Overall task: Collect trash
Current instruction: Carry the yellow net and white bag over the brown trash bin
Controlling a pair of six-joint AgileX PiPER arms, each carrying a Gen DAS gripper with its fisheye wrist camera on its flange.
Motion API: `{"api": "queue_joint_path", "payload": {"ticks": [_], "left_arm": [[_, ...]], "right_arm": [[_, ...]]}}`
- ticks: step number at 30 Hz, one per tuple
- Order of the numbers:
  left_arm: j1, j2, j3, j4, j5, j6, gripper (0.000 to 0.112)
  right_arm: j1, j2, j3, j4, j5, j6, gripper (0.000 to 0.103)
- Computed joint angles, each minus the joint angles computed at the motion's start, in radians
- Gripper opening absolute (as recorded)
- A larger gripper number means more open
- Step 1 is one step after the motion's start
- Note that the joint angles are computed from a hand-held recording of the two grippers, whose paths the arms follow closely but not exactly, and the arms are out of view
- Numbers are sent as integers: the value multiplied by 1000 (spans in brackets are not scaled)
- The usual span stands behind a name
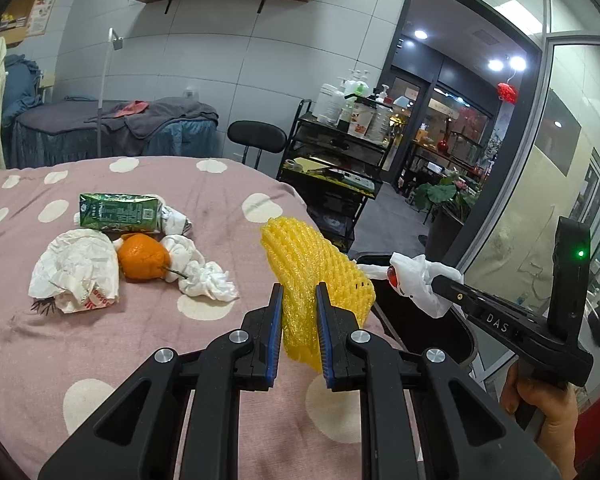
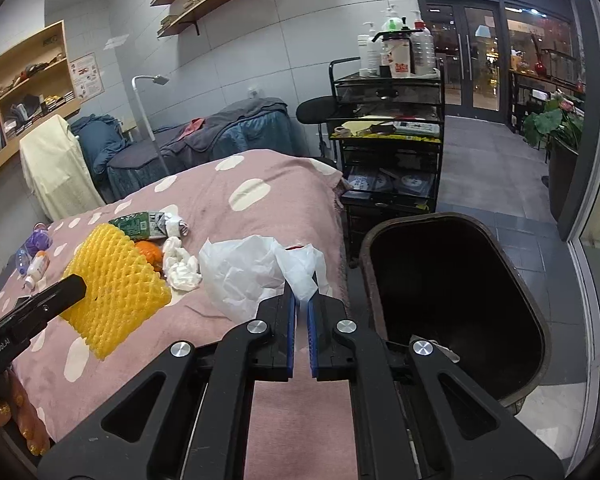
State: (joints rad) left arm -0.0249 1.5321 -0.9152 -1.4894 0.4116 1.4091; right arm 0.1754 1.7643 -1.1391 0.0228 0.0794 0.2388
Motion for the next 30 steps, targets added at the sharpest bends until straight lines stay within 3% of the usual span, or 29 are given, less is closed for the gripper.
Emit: {"api": "queue_joint_path", "payload": {"ticks": [8, 18, 30], "left_arm": [[-93, 17, -25, 21, -29, -18, 16], [-193, 56, -63, 64, -50, -47, 16], [-249, 98, -101, 137, -58, -115, 16]], "right_arm": [[-93, -4, 47, 1, -13, 6, 6], [-198, 137, -30, -210, 26, 214, 6], [-264, 336, -161, -75, 89, 103, 7]]}}
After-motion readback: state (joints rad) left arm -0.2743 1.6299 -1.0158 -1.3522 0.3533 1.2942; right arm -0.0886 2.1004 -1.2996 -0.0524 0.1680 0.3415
